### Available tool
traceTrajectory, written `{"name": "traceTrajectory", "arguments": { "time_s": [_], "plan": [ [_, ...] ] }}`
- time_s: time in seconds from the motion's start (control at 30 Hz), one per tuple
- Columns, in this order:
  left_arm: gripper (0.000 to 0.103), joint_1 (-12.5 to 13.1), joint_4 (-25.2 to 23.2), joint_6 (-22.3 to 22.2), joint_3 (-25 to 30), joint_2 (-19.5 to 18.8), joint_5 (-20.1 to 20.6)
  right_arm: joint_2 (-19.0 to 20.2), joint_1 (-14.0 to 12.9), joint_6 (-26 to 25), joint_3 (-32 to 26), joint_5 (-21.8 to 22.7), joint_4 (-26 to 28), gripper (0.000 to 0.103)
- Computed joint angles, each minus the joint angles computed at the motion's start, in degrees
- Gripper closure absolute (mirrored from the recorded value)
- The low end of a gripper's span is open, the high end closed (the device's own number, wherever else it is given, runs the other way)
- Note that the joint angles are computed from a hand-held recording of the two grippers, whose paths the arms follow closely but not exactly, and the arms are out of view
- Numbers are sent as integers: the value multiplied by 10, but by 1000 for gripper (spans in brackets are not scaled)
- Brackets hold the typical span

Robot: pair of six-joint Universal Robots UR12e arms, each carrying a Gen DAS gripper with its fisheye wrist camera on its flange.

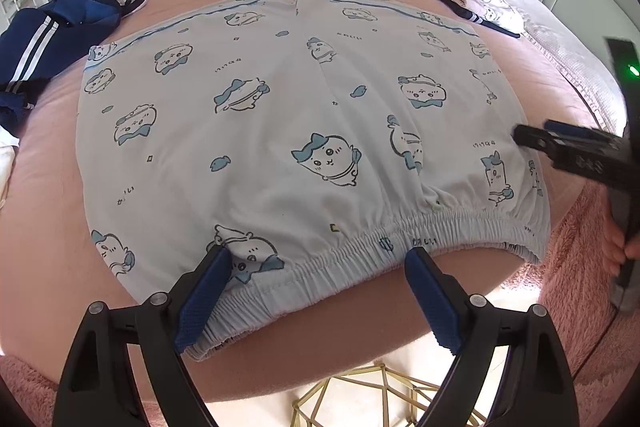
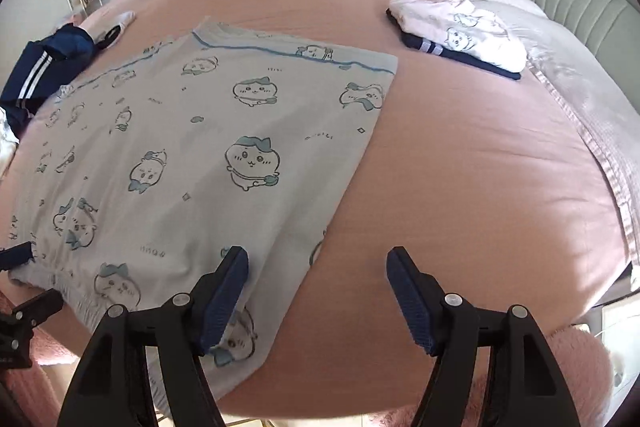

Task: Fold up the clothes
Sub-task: 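Move the right gripper to one elastic cuff and pinch it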

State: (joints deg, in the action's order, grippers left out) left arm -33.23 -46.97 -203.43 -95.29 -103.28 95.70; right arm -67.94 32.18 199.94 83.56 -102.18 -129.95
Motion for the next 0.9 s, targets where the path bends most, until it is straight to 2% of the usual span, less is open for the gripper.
{"name": "traceTrajectory", "arguments": {
  "time_s": [0.1,0.2,0.23,0.3,0.37,0.47,0.53,0.6,0.67,0.73,0.8,0.87,0.9],
  "plan": [
    [14,-1,0,0,0,1,3,10,4,-35,-21,-21,51,31],
    [14,0,4,-3,-1,2,3,4,10,-19,-25,-109,111,31],
    [14,1,9,-3,-1,3,5,-4,6,-3,-18,-117,124,31],
    [14,1,23,0,0,5,14,-24,-12,47,4,-76,115,32],
    [14,4,31,-1,5,4,22,-35,-21,54,18,-37,72,32],
    [14,11,31,-8,14,0,27,-27,-17,17,15,-9,22,32],
    [14,14,33,-8,15,0,32,-12,-11,-8,2,6,25,32],
    [14,18,29,-7,15,1,39,4,-5,-28,-14,-8,58,31],
    [14,23,4,-4,14,5,55,4,-4,-32,-11,-20,63,28],
    [14,29,-15,0,13,9,66,-4,-5,-13,-6,-46,90,27],
    [14,42,-14,11,6,16,53,-13,-11,25,0,-55,112,27],
    [14,52,-9,26,2,22,50,-28,-27,69,16,4,90,28],
    [14,56,-4,34,1,24,52,-38,-36,85,31,49,59,28]
  ]
}}
